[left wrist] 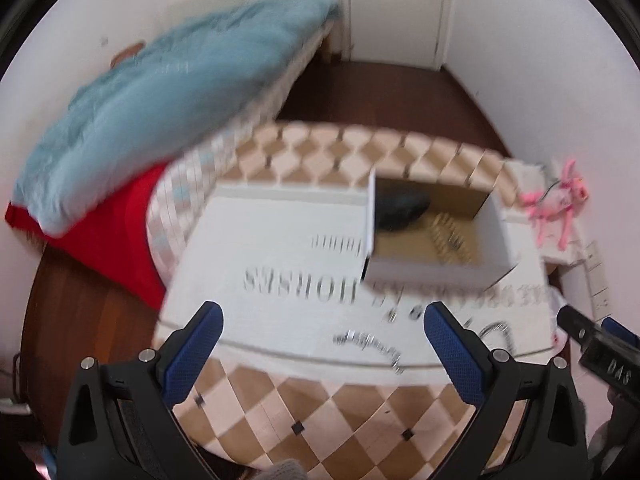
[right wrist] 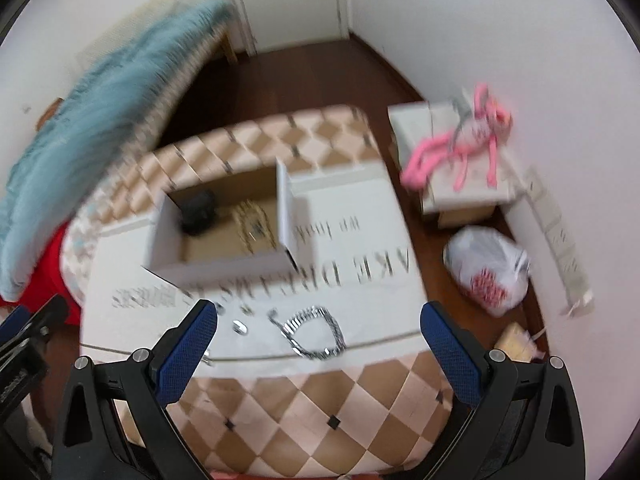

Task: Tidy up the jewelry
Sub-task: 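Withdraw both tools from the box toward the remaining jewelry, then grasp the chunky silver chain bracelet with the right tool while the left tool grasps the thin silver charm chain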

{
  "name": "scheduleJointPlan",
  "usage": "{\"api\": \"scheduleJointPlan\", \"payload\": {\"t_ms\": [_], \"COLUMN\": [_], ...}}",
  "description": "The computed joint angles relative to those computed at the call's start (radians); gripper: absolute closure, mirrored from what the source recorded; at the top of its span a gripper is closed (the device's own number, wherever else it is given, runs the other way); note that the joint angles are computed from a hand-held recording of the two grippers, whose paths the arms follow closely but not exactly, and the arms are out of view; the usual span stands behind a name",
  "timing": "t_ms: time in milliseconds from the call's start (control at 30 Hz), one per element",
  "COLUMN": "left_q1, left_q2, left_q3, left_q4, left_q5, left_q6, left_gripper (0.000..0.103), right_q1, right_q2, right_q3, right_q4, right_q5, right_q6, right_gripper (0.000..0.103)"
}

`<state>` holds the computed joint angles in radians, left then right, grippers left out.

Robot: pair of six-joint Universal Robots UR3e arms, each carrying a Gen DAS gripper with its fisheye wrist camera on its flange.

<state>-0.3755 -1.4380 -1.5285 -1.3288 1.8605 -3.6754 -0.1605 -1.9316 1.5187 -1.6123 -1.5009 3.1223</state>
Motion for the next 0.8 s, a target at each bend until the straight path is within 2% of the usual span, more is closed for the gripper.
{"api": "scheduleJointPlan", "payload": {"t_ms": [33, 100, 133, 167, 300, 400, 500, 533, 567, 633, 800], "left_q1": [0.004, 0.018, 0.017, 0.015, -0.011, -0.014, -0.002, 0.010, 0.027, 0.054, 0.160], "left_q2": [-0.004, -0.003, -0.006, -0.009, -0.037, -0.050, -0.051, -0.048, -0.036, -0.008, 0.081], "left_q3": [-0.027, -0.122, -0.154, -0.180, -0.251, -0.282, -0.295, -0.299, -0.309, -0.333, -0.402], "left_q4": [0.001, 0.029, 0.037, 0.049, 0.076, 0.091, 0.104, 0.108, 0.116, 0.136, 0.136], "left_q5": [-0.010, -0.046, -0.046, -0.045, -0.028, -0.045, -0.077, -0.094, -0.119, -0.138, -0.202], "left_q6": [-0.006, -0.012, -0.020, -0.023, -0.024, -0.014, 0.002, 0.012, 0.022, 0.044, 0.114], "left_gripper": [0.000, 0.000, 0.000, 0.000, 0.000, 0.000, 0.000, 0.000, 0.001, 0.001, 0.001], "right_q1": [-0.029, -0.072, -0.080, -0.085, -0.073, -0.025, 0.012, 0.025, 0.041, 0.058, 0.021], "right_q2": [-0.019, -0.037, -0.034, -0.029, -0.009, -0.005, -0.009, -0.009, 0.004, 0.021, -0.038], "right_q3": [0.094, 0.235, 0.291, 0.338, 0.466, 0.555, 0.596, 0.599, 0.586, 0.564, 0.538], "right_q4": [-0.044, -0.112, -0.145, -0.171, -0.290, -0.420, -0.501, -0.513, -0.510, -0.483, -0.377], "right_q5": [0.013, 0.028, 0.023, 0.018, -0.019, -0.088, -0.112, -0.113, -0.121, -0.107, 0.037], "right_q6": [-0.004, -0.015, -0.013, -0.014, -0.014, -0.010, -0.019, -0.021, -0.013, -0.009, -0.013], "right_gripper": [0.002, 0.011, 0.020, 0.025, 0.026, 0.038, 0.060, 0.081, 0.094, 0.095, 0.095]}}
